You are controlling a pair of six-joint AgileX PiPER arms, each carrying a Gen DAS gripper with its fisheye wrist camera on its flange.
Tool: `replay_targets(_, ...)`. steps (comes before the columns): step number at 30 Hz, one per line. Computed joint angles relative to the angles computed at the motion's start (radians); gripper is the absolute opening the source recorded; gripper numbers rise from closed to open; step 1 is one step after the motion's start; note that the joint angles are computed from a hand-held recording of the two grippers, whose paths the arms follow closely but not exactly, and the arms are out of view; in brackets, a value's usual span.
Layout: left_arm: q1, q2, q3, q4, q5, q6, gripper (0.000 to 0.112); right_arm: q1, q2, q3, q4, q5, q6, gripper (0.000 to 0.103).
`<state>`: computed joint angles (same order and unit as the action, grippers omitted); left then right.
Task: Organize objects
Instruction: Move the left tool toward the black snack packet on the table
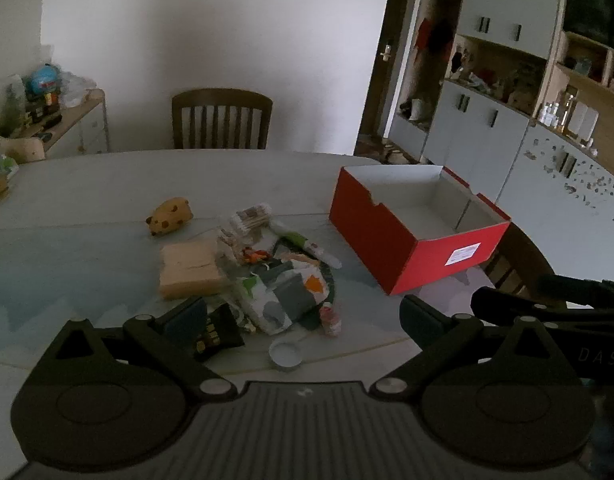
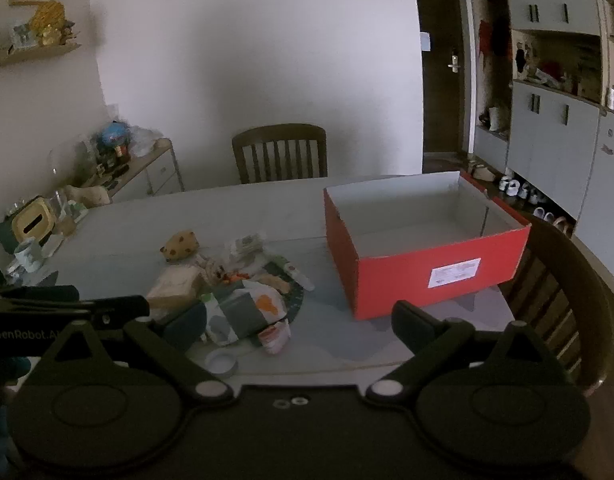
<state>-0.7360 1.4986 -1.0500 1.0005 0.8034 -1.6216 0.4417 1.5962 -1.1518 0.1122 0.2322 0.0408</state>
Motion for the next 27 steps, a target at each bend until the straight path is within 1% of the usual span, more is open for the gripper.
replay_targets(3,0.010,0.005,-0.005,-0.016,0.005,0.020,0.103,0.006,0.024,-0.017,-0.007,0.002,0.001,0.099)
replay_targets(5,0.028,0.007,-0.006,-0.031,-0.002,0.042,0.103,0.014,0.041,-0.033,-0.044,0.006,0.033,0.099)
replay_targets(8,0.066,0.005,0.003,-0.044,-0.041,0.068,0.103,0.026,0.063,-0.054,-0.093,0.006,0.078,0.099)
replay_targets(10,0.102,0.004,0.012,-0.057,-0.080,0.094,0.103,0.037,0.095,-0.090,-0.179,0.016,0.165,0.099)
replay_targets(15,0.219,0.025,0.035,-0.095,-0.184,0.197,0.103,0.041,0.194,-0.207,-0.242,0.073,0.249,0.099)
replay_targets(17,0.263,0.040,0.056,-0.078,-0.225,0.228,0.103,0.045,0.239,-0.246,-0.252,0.080,0.254,0.099)
replay_targets(20,0.332,0.064,0.103,-0.046,-0.307,0.263,0.103,0.050,0.308,-0.310,-0.243,0.117,0.247,0.098)
replay_targets(22,0.377,0.093,0.127,-0.031,-0.362,0.293,0.103,0.060,0.360,-0.358,-0.264,0.148,0.269,0.098)
replay_targets(24,0.424,0.126,0.146,-0.045,-0.427,0.353,0.103,0.065,0.398,-0.389,-0.257,0.162,0.259,0.098)
replay_targets(26,0.458,0.161,0.146,-0.094,-0.468,0.440,0.102,0.071,0.449,-0.435,-0.272,0.188,0.269,0.097)
replay_targets(27,0.470,0.179,0.148,-0.090,-0.489,0.455,0.102,0.071,0.468,-0.455,-0.263,0.201,0.260,0.097)
